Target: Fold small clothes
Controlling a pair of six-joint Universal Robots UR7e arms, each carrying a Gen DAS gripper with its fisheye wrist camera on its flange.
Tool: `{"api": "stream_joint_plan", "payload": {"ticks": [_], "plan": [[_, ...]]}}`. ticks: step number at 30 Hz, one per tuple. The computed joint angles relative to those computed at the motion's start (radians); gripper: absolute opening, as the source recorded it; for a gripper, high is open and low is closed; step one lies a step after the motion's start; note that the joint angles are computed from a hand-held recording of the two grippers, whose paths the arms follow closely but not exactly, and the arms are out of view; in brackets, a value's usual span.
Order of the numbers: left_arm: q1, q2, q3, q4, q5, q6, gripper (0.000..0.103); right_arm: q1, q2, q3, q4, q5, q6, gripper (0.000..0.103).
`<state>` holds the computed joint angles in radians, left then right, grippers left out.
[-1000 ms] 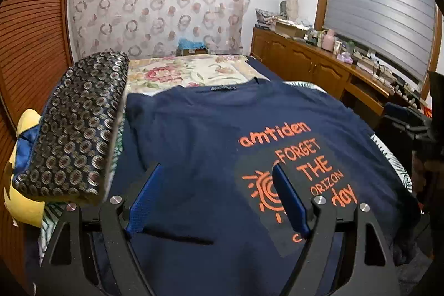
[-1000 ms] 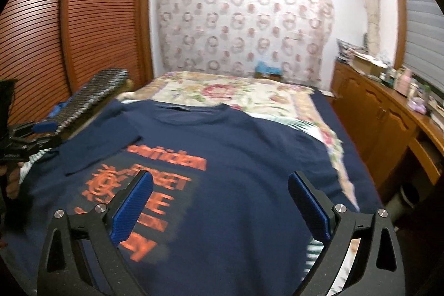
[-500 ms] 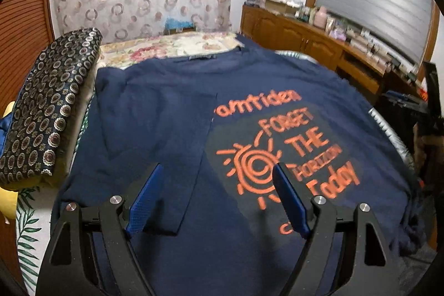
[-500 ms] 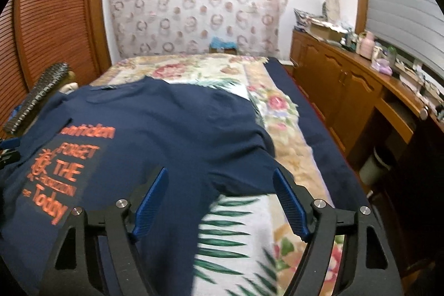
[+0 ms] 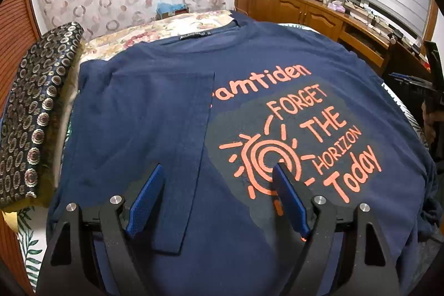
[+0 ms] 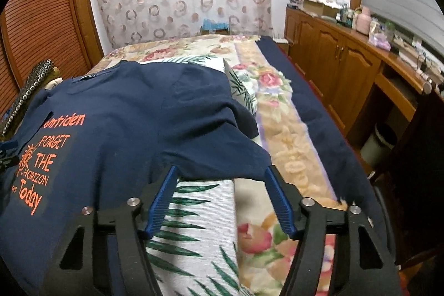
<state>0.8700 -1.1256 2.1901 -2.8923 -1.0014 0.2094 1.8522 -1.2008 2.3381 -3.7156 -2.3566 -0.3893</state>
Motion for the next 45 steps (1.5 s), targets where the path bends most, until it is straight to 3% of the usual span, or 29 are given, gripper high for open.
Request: {"api": "stream_joint_plan", "payload": {"ticks": [5,9,12,17,22,25,28,30,31,37,45], "plan": [[0.005,0.011,-0.012,0.022,0.007,0.002,0.081,-0.020,-0.034,-0.009,0.072,0.035,0.047,0.059],[0.002,0.017,-0.015,0.032,0.016,0.014,0.087,-0.046,-0.063,-0.018,0.130,0.081,0.084,0.059],[0.009,0.019,-0.030,0.058,0.008,0.015,0.098,-0.070,-0.080,-0.026,0.188,0.112,0.113,0.057],[0.009,0.021,-0.033,0.064,0.014,0.011,0.099,-0.099,-0.107,-0.047,0.289,0.157,0.151,0.054],[0.012,0.023,-0.039,0.068,0.021,0.007,0.102,-0.116,-0.144,-0.052,0.355,0.212,0.168,0.040],[0.013,0.024,-0.041,0.069,0.019,0.009,0.102,-0.115,-0.151,-0.052,0.370,0.228,0.142,0.026],[0.013,0.024,-0.040,0.069,0.021,0.009,0.102,-0.077,-0.110,-0.068,0.336,0.136,0.072,0.020],[0.013,0.024,-0.040,0.068,0.021,0.008,0.102,-0.047,-0.068,-0.084,0.290,0.048,0.017,0.004],[0.014,0.023,-0.041,0.068,0.021,0.008,0.102,-0.038,-0.055,-0.089,0.274,0.024,-0.004,0.004],[0.014,0.025,-0.041,0.068,0.020,0.009,0.102,-0.006,-0.030,-0.080,0.152,0.035,-0.082,0.002],[-0.003,0.013,-0.005,-0.044,0.040,0.035,0.102,0.050,-0.011,-0.041,0.089,0.140,-0.136,0.002]]}}
